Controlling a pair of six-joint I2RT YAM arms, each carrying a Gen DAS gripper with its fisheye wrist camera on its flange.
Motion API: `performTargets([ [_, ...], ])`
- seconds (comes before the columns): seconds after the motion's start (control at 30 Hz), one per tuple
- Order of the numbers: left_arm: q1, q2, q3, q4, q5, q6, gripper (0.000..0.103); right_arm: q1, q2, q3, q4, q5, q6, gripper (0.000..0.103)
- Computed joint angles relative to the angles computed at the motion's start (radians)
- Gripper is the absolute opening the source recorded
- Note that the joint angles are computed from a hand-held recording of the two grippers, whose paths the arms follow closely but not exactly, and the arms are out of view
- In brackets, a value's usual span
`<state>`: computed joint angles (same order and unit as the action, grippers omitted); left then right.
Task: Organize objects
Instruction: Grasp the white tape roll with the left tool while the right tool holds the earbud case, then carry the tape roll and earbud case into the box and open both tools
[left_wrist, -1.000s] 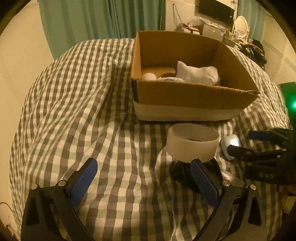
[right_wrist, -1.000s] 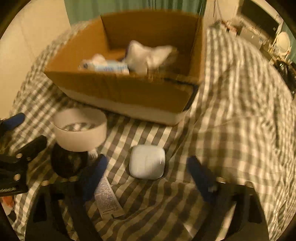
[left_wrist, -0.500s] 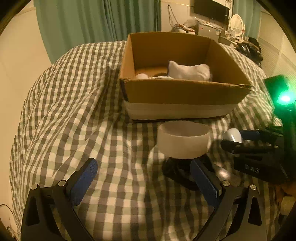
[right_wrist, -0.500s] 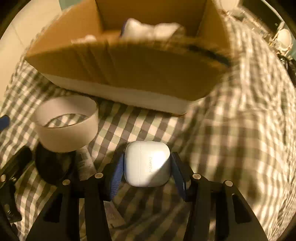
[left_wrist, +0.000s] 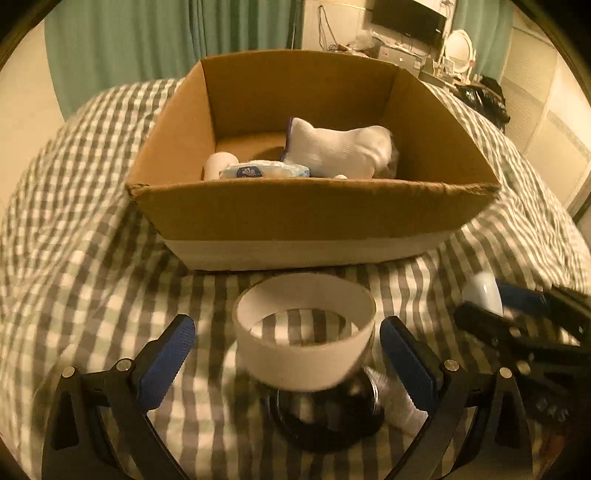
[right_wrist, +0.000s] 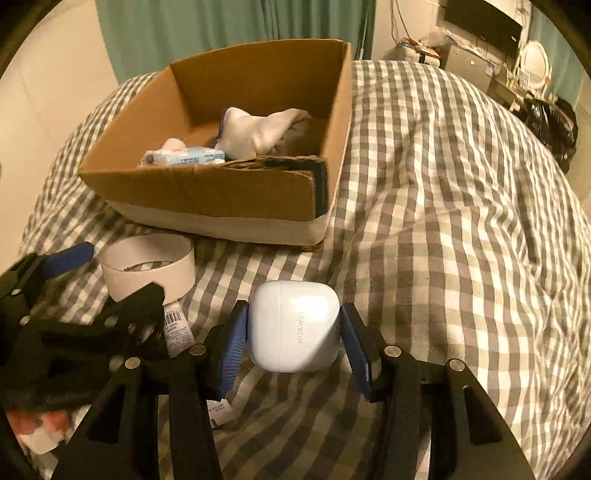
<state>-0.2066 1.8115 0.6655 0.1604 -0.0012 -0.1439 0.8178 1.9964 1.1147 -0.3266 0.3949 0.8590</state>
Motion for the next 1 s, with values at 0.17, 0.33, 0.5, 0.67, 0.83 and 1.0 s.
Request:
performTargets([
  [0.17, 0.018, 0.043, 0.007, 0.027, 0.048, 0.012, 0.088, 0.001, -0.002, -0.014, 0.024, -0.006, -0.005, 0.049],
  [0.33, 0.007, 0.028, -0.012, 0.037, 0.054, 0.013, 0.080, 0.001, 0.016, 0.011, 0.016, -0.002, -0.007, 0.049],
  [0.5, 0.001, -0.063, -0.073, 0.022, 0.036, -0.003, 0.080, 0.031, -0.006, 0.002, 0.005, 0.045, 0.009, 0.049],
  [0.67, -0.006, -0.244, -0.162, -0.006, 0.000, 0.007, 0.080, 0.079, -0.065, -0.025, -0.012, 0.083, 0.035, 0.049],
  [0.83, -0.021, -0.403, -0.196, -0.081, -0.028, 0.002, 0.080, 0.132, -0.112, -0.035, -0.048, 0.117, 0.080, 0.049],
  [1.0, -0.034, -0.557, -0.196, -0.184, -0.044, 0.006, 0.080, 0.182, -0.164, -0.012, -0.110, 0.163, 0.106, 0.049],
])
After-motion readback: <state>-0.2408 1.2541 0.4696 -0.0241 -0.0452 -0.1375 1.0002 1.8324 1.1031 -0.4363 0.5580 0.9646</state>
